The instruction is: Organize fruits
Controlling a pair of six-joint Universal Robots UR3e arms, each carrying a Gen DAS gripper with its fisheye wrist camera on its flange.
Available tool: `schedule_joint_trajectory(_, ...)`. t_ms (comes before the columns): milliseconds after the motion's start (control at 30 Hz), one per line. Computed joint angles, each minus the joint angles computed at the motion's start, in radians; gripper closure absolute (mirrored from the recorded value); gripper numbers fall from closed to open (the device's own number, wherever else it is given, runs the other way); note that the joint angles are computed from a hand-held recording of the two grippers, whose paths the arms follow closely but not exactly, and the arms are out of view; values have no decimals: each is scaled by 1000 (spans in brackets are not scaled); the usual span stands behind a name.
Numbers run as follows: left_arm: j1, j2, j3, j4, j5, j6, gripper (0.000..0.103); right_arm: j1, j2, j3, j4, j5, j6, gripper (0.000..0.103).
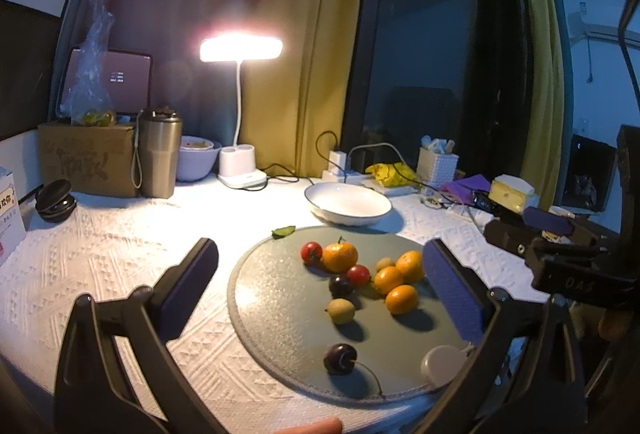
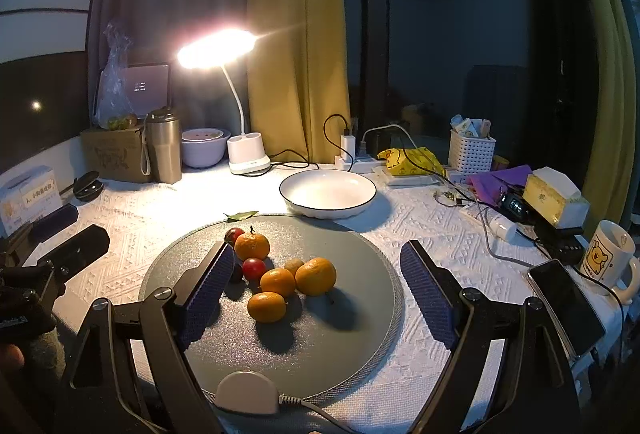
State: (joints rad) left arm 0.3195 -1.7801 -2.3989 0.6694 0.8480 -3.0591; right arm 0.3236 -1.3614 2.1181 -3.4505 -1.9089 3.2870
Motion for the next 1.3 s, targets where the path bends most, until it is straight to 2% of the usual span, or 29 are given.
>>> schedule_joint_trajectory(1300, -7, 21, -12, -9, -21, 34, 0, 8, 3, -11, 14, -7, 10, 15)
